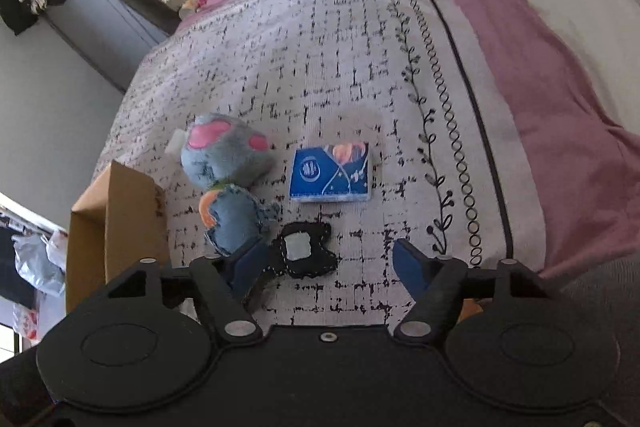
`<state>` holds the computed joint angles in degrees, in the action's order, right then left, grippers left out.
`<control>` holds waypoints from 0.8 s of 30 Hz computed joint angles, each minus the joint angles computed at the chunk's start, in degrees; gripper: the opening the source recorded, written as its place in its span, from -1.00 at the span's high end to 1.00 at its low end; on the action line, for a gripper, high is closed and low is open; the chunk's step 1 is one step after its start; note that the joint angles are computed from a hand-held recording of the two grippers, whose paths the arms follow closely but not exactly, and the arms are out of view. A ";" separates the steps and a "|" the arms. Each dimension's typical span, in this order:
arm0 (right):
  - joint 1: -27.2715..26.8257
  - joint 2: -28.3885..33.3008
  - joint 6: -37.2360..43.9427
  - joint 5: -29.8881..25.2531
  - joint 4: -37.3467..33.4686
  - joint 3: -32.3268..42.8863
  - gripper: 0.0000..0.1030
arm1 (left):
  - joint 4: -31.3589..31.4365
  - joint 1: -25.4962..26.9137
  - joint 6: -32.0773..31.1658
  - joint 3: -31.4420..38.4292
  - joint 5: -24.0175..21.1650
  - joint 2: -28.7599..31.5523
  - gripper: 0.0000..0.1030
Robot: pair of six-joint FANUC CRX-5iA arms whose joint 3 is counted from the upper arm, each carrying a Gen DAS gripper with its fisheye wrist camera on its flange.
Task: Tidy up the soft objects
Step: 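Grasp the shiny black bag with the left gripper while the right grasps the black fuzzy item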
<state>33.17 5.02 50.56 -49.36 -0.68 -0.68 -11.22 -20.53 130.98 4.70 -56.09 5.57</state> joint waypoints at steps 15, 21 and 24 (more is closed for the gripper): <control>-1.45 7.24 2.77 -4.44 -7.22 7.08 -0.26 | 8.58 5.26 -7.30 -3.05 4.17 4.24 -0.39; -2.22 9.31 2.21 -5.39 -9.40 9.03 -0.26 | 13.54 6.90 -10.79 -5.41 7.03 5.29 -0.05; -1.96 10.12 2.32 -5.50 -9.40 9.55 -0.26 | 17.18 7.87 -13.15 -7.83 9.61 5.01 0.22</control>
